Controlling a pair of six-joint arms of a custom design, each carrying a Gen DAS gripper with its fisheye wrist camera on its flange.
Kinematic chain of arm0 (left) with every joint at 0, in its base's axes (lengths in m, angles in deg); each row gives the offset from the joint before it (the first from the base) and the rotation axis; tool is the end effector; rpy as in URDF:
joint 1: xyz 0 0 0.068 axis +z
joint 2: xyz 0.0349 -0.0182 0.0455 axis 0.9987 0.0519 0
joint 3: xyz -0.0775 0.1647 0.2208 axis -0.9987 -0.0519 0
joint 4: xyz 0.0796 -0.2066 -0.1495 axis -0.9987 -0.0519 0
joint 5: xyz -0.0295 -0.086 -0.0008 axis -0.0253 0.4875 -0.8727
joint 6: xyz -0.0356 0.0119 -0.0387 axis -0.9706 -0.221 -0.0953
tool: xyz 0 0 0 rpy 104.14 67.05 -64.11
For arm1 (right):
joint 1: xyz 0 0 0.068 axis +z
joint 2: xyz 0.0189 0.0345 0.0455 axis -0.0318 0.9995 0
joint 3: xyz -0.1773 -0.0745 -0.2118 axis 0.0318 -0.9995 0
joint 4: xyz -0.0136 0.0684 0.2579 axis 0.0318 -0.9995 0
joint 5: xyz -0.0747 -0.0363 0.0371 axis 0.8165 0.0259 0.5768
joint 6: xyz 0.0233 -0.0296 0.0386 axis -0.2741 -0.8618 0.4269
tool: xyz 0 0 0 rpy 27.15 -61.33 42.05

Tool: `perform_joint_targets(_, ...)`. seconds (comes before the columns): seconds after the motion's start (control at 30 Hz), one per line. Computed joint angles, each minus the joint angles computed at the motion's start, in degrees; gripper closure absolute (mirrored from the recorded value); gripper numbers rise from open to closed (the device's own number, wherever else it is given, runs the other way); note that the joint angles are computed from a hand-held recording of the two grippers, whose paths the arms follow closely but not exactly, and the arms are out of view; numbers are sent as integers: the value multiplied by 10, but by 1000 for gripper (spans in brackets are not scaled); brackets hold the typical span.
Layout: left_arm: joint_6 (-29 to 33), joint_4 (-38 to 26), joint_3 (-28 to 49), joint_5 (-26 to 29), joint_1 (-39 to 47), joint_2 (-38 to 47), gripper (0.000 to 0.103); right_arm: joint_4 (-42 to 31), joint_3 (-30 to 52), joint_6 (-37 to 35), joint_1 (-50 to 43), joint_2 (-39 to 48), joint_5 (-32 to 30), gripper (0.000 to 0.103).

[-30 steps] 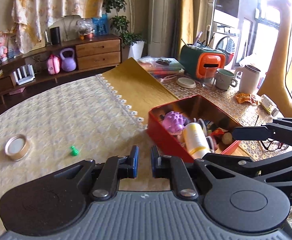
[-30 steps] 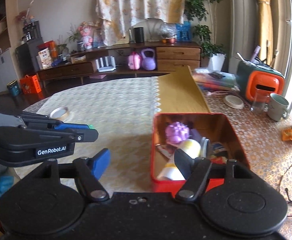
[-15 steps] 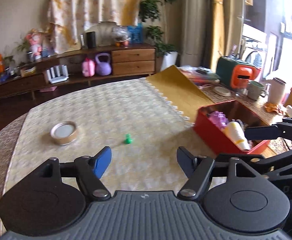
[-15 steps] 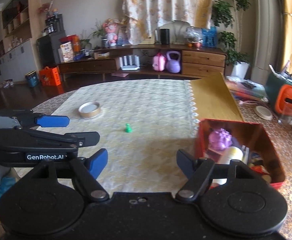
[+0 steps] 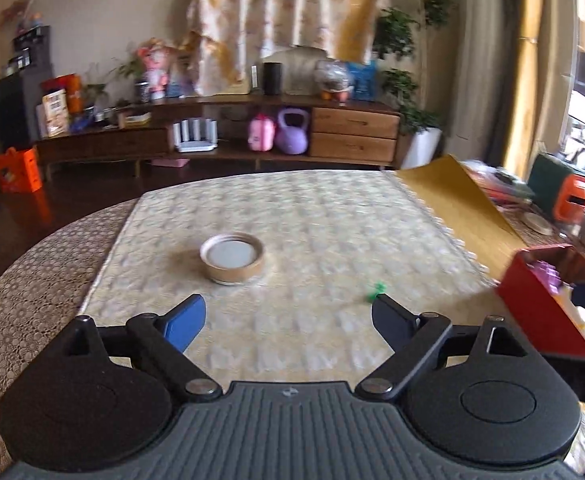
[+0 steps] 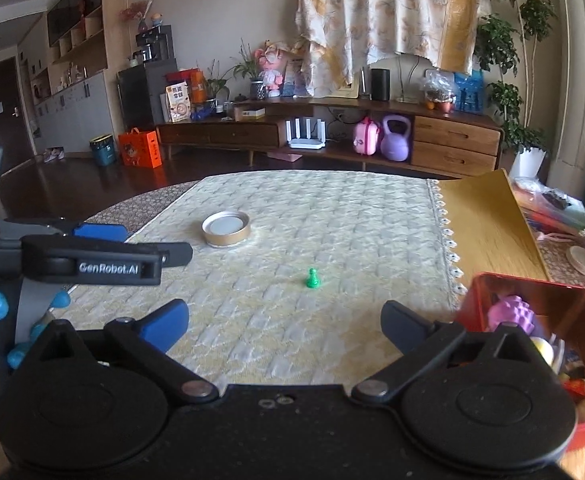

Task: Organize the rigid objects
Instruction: 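Move both tools back toward the round tin lid and green pawn, then grasp the round tin lid with the left tool while the right tool grasps the green pawn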

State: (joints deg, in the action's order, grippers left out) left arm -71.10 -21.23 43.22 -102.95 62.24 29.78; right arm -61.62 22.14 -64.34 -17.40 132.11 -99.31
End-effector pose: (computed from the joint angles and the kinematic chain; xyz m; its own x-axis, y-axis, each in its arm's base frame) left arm 0.2856 -0.1159 0.2282 -0.5426 -0.0935 -0.8348 -0.1072 0.9934 -0.0415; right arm 0.2945 -0.0580 0.2383 -0.5073 -0.2273 -0.8312 -0.5313 0.8419 0.0940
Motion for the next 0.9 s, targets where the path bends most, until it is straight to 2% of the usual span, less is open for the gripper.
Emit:
perform_joint_targets(0.27,25,38,67,9,70,118,12,22,54,22,47,90,39,0)
perform_joint_targets(0.67,15,27,220,30,123,300,12,-6,161,8,93,222,73,1)
perform_joint_targets(0.87,26,33,267,36,134,357,12,-5,214,11,120,279,101,6)
perform_joint_targets(0.9,25,31,274,38,135,365,12,-6,223,11,126,289,107,10)
